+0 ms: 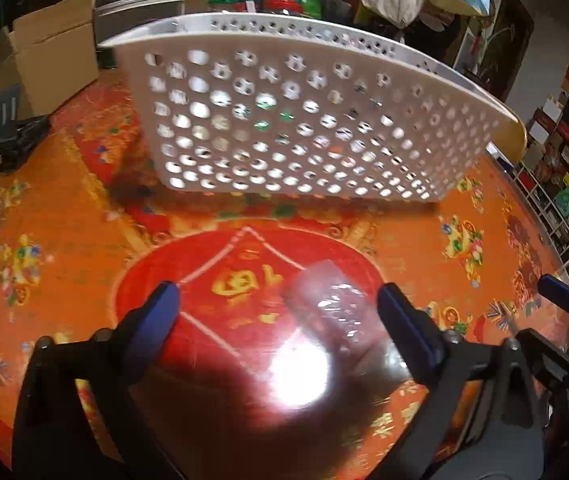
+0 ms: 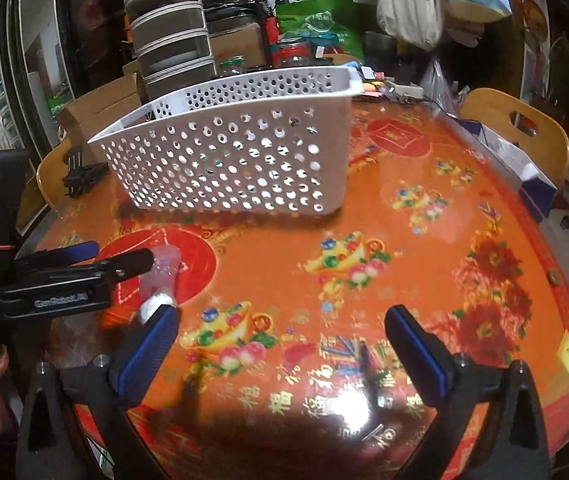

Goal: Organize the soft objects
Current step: 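Grasp the white crumpled bag with the right tool while the left tool grasps the clear cup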

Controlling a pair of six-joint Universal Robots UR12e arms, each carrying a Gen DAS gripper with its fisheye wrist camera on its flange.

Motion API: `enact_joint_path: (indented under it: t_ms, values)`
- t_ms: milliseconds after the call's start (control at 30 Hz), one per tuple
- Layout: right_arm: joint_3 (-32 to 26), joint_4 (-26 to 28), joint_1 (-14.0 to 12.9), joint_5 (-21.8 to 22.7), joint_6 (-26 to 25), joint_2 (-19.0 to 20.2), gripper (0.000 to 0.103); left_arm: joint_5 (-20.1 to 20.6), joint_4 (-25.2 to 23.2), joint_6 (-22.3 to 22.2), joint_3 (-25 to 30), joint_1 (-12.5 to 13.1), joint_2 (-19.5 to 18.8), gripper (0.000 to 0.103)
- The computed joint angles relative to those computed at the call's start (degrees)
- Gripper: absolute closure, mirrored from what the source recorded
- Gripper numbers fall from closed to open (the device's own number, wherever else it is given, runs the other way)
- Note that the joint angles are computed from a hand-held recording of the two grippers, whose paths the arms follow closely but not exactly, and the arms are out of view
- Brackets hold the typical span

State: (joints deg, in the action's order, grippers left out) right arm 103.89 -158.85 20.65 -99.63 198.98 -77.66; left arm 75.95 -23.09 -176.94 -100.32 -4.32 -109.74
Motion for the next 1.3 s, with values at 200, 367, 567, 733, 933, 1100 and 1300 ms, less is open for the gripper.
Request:
enact_joint_path:
  t_ms: [200, 367, 567, 733, 933, 1100, 1300]
  values:
    - [1.31, -2.13, -0.08, 1.01, 0.41, -0.72, 0.001, 0.79, 0.35, 0.95, 0.43, -1.6, -0.54, 0.051]
    - [1.43, -2.98, 0.22, 2.26, -0.23, -0.67, 0.003, 0.02, 2.65, 1.2, -0.75, -1.75, 0.35, 0.081]
    - [0.66, -3.52, 0.73, 5.9, -1.83, 0.52, 0.003, -3.58, 3.97, 1.06, -2.67, 0.59, 2.24, 0.094]
    - [-1.24, -2.61, 1.96, 8.14, -4.09, 2.47, 0.01, -6.44, 3.08, 0.24, -3.08, 2.76, 2.55, 0.094]
    - [-4.97, 0.71, 3.35, 8.97, -7.16, 5.63, 0.04, -9.25, 2.55, -1.87, -3.36, 4.37, 2.35, 0.087]
    - [-6.85, 1.95, 4.11, 6.84, -8.42, 7.16, 0.062, -9.37, 4.21, -2.26, -3.83, 4.3, 2.52, 0.05]
    - [-4.73, 0.11, 3.55, 6.12, -8.31, 5.69, 0.069, -8.16, 3.36, -1.04, -3.6, 2.94, 2.64, 0.047]
